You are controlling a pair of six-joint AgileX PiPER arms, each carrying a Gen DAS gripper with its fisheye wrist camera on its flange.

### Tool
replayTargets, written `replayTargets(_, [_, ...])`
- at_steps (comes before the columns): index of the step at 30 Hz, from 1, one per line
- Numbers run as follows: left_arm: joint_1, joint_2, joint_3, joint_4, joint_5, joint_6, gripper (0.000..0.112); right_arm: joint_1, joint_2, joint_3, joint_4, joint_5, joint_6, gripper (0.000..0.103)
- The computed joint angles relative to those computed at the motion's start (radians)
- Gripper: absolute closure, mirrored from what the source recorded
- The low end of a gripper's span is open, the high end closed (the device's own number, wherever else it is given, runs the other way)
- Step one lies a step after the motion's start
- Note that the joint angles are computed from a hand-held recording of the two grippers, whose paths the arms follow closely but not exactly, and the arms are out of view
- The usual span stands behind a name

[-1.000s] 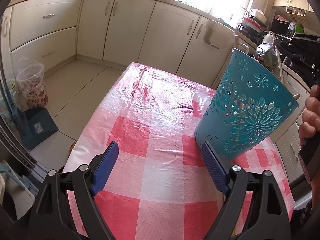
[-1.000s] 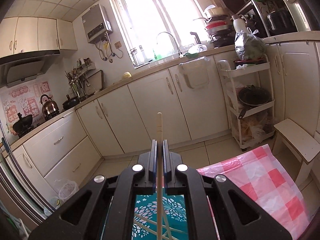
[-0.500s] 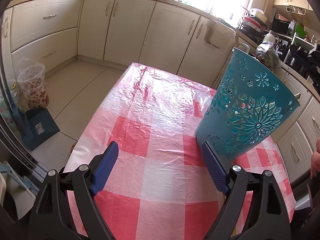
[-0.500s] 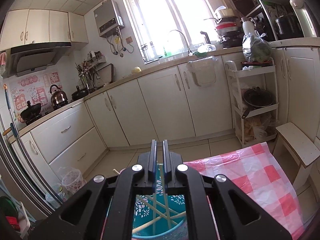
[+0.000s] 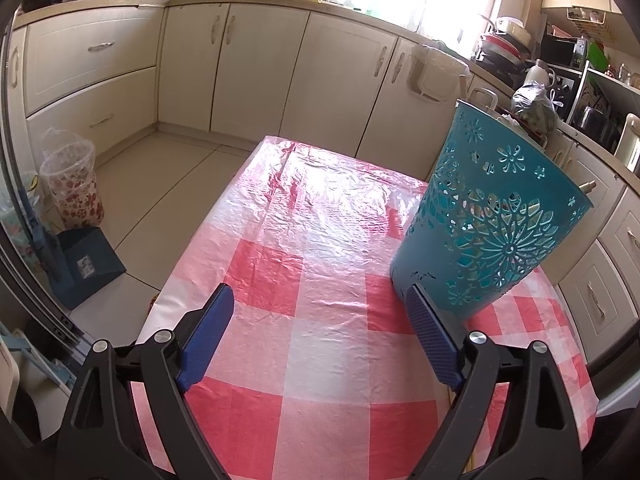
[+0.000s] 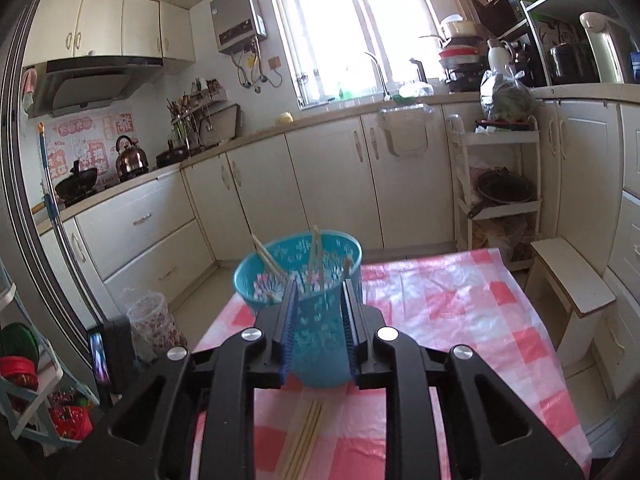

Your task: Organize utensils

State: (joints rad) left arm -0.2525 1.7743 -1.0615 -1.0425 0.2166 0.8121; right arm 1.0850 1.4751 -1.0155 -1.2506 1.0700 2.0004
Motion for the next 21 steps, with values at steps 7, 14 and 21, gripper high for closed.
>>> replayTargets(7, [0.009,0.000,0.005,-0.027,-0.001,0.017,0.027,-0.037,0.045,0.101,0.188,-0.151,0.012,0.080])
replayTargets(14, [0.008,0.004,0.000,-0.014,0.003,0.006,0.025,-0.097,0.120,0.104,0.295,-0.275,-0.074,0.080])
replayTargets(21, [0.002,0.006,-0.003,0.013,0.002,-0.018,0.025,-0.154,0.217,0.026,0.395,-0.330,-0.214,0.080])
